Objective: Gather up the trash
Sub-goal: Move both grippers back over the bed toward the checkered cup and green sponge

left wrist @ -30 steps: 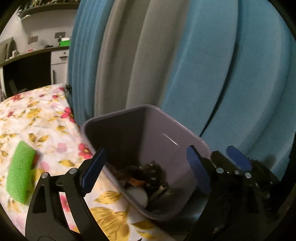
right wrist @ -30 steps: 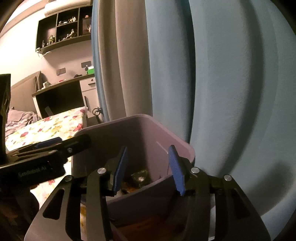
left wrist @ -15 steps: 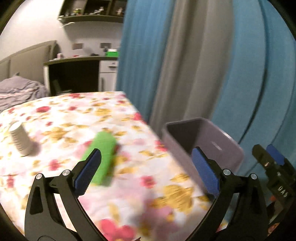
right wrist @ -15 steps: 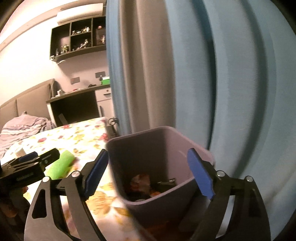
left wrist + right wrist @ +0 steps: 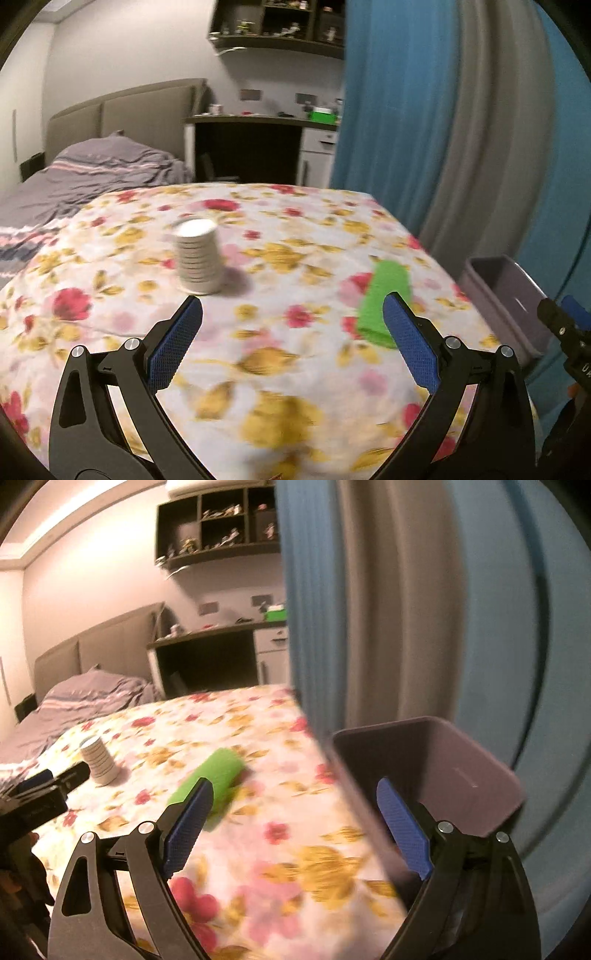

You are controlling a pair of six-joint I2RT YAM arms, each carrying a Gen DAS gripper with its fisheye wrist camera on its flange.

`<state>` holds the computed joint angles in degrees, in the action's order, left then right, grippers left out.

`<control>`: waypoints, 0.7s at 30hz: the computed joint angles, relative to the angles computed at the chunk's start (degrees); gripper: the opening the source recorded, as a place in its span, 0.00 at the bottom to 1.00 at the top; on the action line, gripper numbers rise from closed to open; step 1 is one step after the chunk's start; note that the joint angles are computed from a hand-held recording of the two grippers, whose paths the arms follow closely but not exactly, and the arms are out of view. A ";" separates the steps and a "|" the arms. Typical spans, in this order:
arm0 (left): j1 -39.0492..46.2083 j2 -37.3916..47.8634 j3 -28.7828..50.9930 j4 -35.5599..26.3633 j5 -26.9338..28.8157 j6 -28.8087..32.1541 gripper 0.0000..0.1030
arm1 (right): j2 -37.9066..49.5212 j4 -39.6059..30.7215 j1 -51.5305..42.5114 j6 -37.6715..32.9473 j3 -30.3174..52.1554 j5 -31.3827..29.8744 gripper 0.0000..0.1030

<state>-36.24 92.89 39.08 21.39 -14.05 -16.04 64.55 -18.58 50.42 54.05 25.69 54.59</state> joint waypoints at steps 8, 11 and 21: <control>10.19 -1.97 -4.04 2.02 4.54 2.08 0.94 | 17.72 10.93 -4.92 -6.16 8.08 -9.41 0.85; 13.14 -1.40 -4.35 2.57 6.85 2.96 0.94 | 22.90 13.51 -7.29 -8.09 11.00 -12.37 0.85; 19.69 4.52 -0.48 4.00 14.57 5.30 0.94 | 36.62 15.91 -15.03 -10.27 20.86 -21.75 0.83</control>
